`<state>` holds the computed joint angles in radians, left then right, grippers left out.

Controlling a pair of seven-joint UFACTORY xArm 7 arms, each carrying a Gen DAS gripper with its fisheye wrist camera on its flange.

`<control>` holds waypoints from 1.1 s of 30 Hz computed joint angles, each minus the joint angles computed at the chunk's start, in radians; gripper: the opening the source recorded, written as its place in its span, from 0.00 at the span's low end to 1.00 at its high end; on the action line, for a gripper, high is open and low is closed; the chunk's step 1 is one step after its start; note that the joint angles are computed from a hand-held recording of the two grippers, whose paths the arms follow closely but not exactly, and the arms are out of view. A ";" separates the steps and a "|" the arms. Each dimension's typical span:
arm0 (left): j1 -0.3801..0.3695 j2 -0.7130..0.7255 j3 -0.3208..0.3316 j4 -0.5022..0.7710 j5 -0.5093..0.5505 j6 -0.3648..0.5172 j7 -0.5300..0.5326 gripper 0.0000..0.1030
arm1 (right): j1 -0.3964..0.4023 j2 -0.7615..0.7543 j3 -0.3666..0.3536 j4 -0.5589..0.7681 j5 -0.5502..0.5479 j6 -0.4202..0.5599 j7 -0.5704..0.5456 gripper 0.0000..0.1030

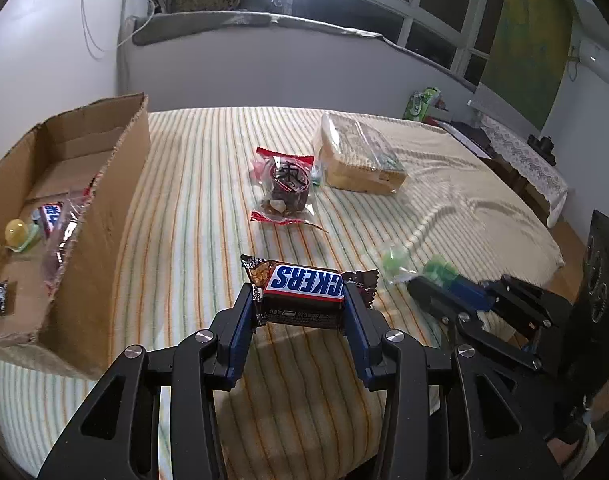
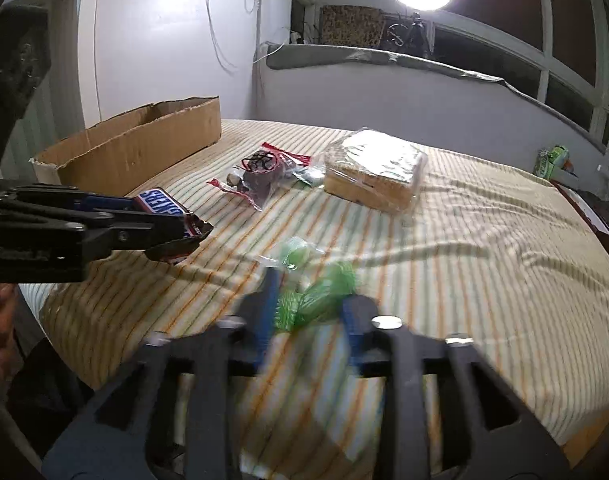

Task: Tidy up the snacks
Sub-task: 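Grasp the Snickers bar with the left tool while the right tool grasps the green packet, then lift and carry the Snickers bar and green packet over the cardboard box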

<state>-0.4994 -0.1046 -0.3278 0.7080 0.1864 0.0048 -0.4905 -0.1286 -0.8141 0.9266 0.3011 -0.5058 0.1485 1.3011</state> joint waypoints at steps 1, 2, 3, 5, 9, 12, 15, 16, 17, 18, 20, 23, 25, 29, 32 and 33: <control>-0.002 -0.005 0.003 -0.005 -0.003 -0.005 0.001 0.40 | -0.015 0.018 0.002 0.007 -0.004 -0.003 -0.005 0.38; -0.001 -0.011 0.004 -0.010 -0.006 -0.007 0.001 0.40 | -0.021 0.026 0.001 0.009 -0.004 -0.010 -0.006 0.38; 0.003 -0.014 0.001 -0.013 -0.005 -0.007 -0.003 0.40 | -0.016 0.025 -0.006 0.005 -0.002 -0.020 -0.006 0.32; 0.006 -0.023 -0.002 -0.019 -0.006 -0.006 -0.006 0.40 | 0.022 0.001 -0.021 -0.008 0.011 0.008 -0.004 0.18; 0.001 -0.041 0.005 -0.034 -0.022 -0.006 0.008 0.40 | 0.112 -0.036 -0.064 -0.040 0.027 0.059 0.012 0.10; -0.008 -0.043 0.010 -0.038 -0.040 -0.012 0.023 0.40 | 0.159 -0.050 -0.086 -0.049 0.025 0.093 0.023 0.09; -0.017 -0.041 0.009 -0.038 -0.053 -0.014 0.034 0.40 | 0.182 -0.066 -0.100 -0.058 0.014 0.114 0.041 0.07; -0.006 -0.042 -0.003 -0.038 -0.045 -0.016 0.025 0.40 | 0.189 -0.074 -0.107 -0.063 0.012 0.118 0.048 0.07; 0.006 -0.043 -0.015 -0.038 -0.035 -0.017 0.016 0.40 | 0.199 -0.090 -0.116 -0.071 0.011 0.124 0.057 0.07; 0.022 -0.044 -0.029 -0.038 -0.021 -0.019 0.002 0.40 | 0.208 -0.104 -0.124 -0.077 0.010 0.129 0.065 0.07; 0.074 -0.044 -0.075 -0.035 0.026 -0.025 -0.044 0.40 | 0.215 -0.110 -0.144 -0.082 0.003 0.131 0.064 0.07; 0.160 -0.046 -0.150 -0.032 0.116 -0.035 -0.124 0.40 | 0.211 -0.108 -0.161 -0.096 -0.002 0.111 0.071 0.07; 0.189 -0.045 -0.175 -0.030 0.155 -0.039 -0.159 0.40 | 0.211 -0.112 -0.166 -0.108 0.000 0.091 0.080 0.06; 0.191 -0.042 -0.175 -0.024 0.187 -0.038 -0.186 0.40 | 0.212 -0.162 -0.173 -0.133 0.008 0.075 0.100 0.05; 0.196 -0.043 -0.180 -0.017 0.210 -0.039 -0.205 0.40 | 0.202 -0.172 -0.178 -0.131 0.009 0.078 0.088 0.05; 0.198 -0.042 -0.180 -0.014 0.216 -0.041 -0.210 0.40 | 0.198 -0.177 -0.181 -0.132 0.010 0.076 0.087 0.05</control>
<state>-0.3017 -0.1468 -0.5080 0.6937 0.4024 -0.0364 -0.7003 0.0690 -0.9910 0.7457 0.1692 -0.4955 0.2244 1.3880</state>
